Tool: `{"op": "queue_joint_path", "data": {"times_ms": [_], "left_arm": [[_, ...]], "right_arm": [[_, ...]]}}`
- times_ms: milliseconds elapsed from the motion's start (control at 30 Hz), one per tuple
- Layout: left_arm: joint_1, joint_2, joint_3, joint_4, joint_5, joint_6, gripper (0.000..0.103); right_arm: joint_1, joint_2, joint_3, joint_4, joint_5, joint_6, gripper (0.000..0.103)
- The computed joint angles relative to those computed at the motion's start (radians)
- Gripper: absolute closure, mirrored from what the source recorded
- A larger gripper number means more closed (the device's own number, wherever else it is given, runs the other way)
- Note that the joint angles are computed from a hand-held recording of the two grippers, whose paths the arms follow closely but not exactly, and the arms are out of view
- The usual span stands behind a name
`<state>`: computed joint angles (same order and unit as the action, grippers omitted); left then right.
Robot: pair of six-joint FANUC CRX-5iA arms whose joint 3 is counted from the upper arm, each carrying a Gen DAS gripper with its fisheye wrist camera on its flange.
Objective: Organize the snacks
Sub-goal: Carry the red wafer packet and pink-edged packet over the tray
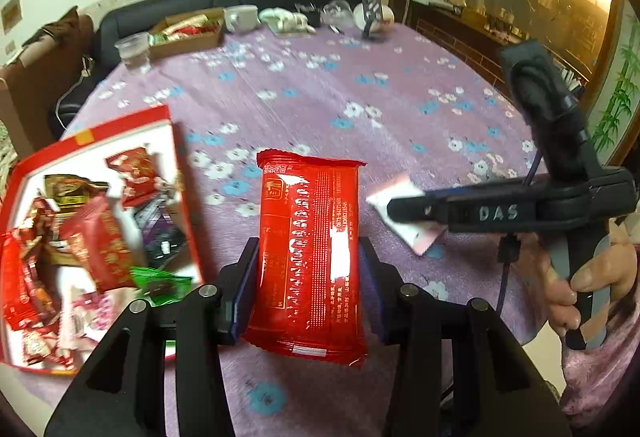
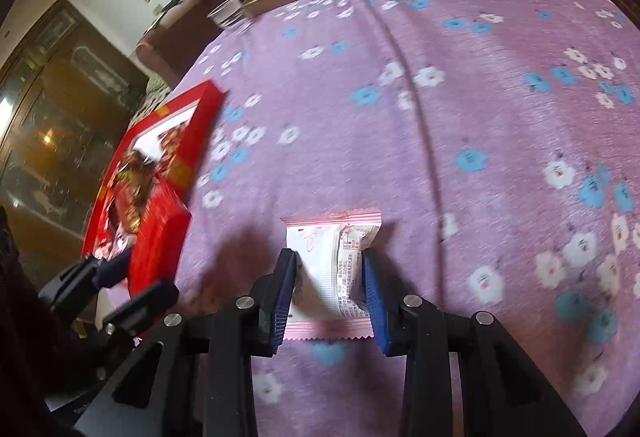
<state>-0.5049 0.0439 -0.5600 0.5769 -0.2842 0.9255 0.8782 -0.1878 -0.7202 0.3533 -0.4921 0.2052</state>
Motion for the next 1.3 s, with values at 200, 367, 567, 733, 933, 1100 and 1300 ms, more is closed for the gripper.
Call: {"op": "queue_joint_path", "data": {"times_ms": [200,367,567,733,933,1100,1300], "left_arm": [[0.01,-0.077,-0.08,0.041,0.081,-0.036,0.059],[0.022,-0.124,-0.126,0.04,0.139,-0.033,0.059],[0.046,-0.154,-0.153,-0.009,0.177,0.018,0.058],[0.075,-0.165,-0.158,-0.063,0.185,0.078,0.058],[0.116,-0.172,-0.152,-0.143,0.189,0.162,0.058],[0.153,-0.176,-0.141,-0.207,0.184,0.229,0.058],[0.195,-0.176,-0.156,-0.165,0.192,0.207,0.058]], "right_arm": [[0.048,0.023,0.033,0.01,-0.025,0.003,0.069],[0.068,0.046,0.059,0.019,-0.025,0.012,0.069],[0.085,0.058,0.042,0.107,0.022,-0.078,0.069],[0.086,0.053,0.015,0.206,0.059,-0.173,0.069],[0.082,0.058,0.01,0.289,0.092,-0.24,0.069],[0.083,0.081,0.033,0.33,0.115,-0.253,0.069],[0.082,0.122,0.083,0.352,0.134,-0.24,0.069]]}}
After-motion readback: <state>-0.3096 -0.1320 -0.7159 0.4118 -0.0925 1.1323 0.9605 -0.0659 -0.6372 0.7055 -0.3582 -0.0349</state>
